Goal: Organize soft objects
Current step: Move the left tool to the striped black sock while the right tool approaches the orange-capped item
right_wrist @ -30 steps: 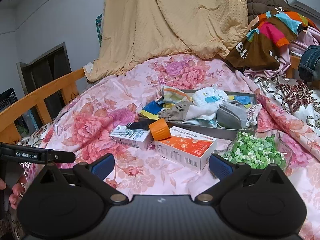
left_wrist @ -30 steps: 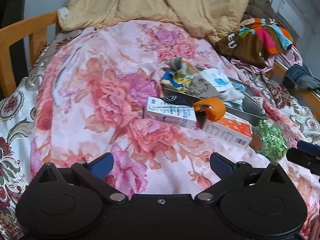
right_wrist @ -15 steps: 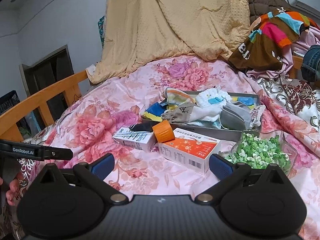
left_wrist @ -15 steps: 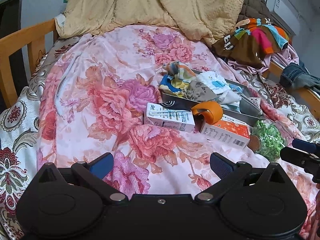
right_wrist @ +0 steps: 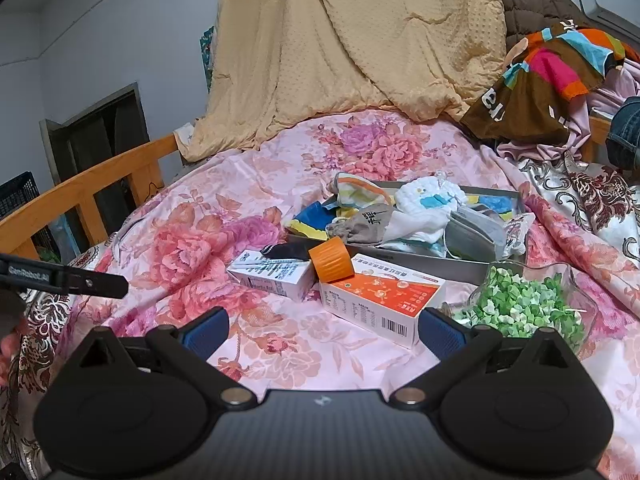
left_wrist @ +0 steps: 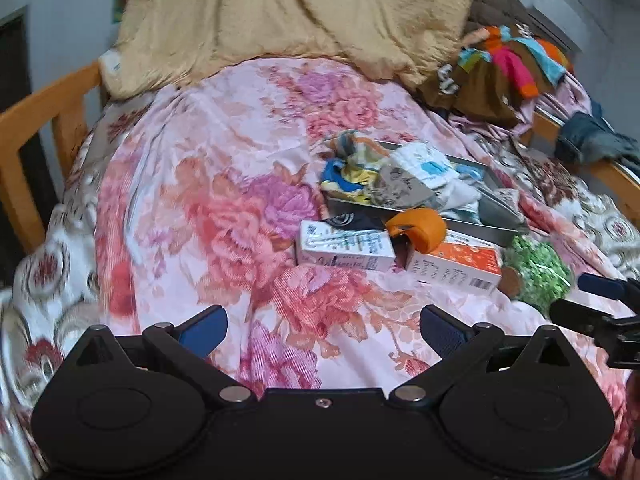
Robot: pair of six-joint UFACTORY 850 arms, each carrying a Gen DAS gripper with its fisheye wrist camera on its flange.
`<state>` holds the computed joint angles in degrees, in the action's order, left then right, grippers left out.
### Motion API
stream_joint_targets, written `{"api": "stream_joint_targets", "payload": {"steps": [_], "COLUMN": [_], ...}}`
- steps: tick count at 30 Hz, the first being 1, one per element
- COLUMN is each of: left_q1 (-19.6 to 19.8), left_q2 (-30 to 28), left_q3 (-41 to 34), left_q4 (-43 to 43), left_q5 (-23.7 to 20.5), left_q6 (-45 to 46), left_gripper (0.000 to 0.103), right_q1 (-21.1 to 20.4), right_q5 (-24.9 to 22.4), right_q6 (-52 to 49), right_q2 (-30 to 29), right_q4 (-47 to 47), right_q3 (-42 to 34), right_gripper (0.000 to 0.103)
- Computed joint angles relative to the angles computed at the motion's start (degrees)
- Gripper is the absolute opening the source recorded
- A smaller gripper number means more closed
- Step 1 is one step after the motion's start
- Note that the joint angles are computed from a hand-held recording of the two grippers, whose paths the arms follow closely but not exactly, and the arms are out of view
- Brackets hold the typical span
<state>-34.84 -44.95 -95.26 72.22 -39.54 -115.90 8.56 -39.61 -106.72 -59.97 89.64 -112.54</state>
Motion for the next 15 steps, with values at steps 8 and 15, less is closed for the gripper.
{"api": "stream_joint_targets", "payload": {"steps": [8, 15], "left_q1": [1.52, 2.52], "left_q2": [-1.2, -5.64], "left_q3": [-6.54, -12.85], "left_q4": [-12.36, -14.01], "left_q5": [1.15, 0.58], "left_q6": [19.92, 29.81], "left_gripper": [0.102, 0.102], "right_q1": [0.55, 1.37], "right_q5": [1.22, 1.73], "right_q6": [0.39, -0.23], "right_q2": [-1.33, -3.32], "right_q4": [-0.15, -2.05], "right_q3": [-2.15, -5.69], "right_gripper": [0.103, 0.103]}}
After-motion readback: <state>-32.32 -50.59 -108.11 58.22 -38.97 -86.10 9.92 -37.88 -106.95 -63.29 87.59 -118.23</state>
